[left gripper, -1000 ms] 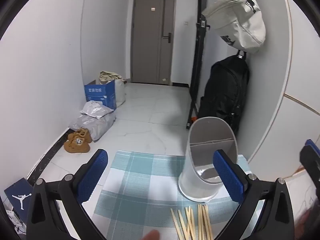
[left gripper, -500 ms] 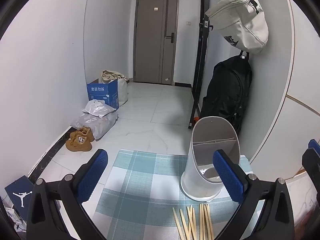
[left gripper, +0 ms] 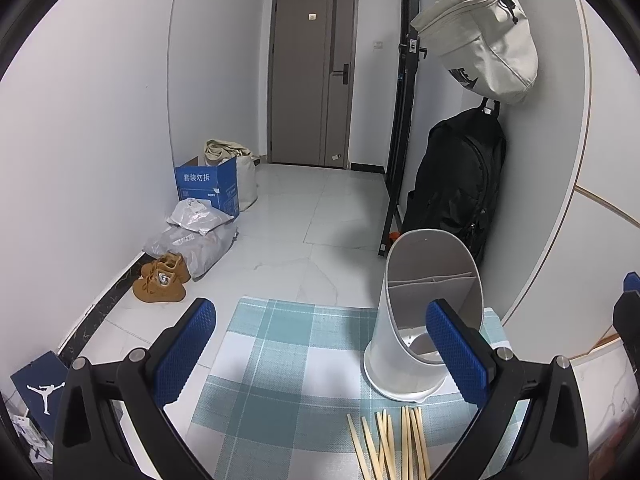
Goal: Organize utensils
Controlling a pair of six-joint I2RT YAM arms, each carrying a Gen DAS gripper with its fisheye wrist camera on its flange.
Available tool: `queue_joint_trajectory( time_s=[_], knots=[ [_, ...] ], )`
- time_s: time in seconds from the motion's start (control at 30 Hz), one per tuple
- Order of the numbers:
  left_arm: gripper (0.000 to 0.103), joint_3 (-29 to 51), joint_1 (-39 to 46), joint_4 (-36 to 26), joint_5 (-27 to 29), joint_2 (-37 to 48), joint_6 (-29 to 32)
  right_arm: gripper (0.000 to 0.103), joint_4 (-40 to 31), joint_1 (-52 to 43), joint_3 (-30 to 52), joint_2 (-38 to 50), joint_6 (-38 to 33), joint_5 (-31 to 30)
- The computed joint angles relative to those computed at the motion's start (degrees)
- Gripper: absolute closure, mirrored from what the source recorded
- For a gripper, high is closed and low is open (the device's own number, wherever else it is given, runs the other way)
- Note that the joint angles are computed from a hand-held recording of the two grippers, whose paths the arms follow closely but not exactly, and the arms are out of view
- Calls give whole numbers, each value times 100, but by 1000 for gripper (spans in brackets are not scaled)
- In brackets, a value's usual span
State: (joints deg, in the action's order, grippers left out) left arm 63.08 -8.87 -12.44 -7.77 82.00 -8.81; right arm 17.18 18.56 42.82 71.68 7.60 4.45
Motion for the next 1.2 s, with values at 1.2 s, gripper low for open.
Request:
queue_joint_trajectory(
  time_s=[1.2],
  knots=[
    [1,-14,29,-63,-3,26,-85,0,13,22,-35,-25,31,56]
  ],
)
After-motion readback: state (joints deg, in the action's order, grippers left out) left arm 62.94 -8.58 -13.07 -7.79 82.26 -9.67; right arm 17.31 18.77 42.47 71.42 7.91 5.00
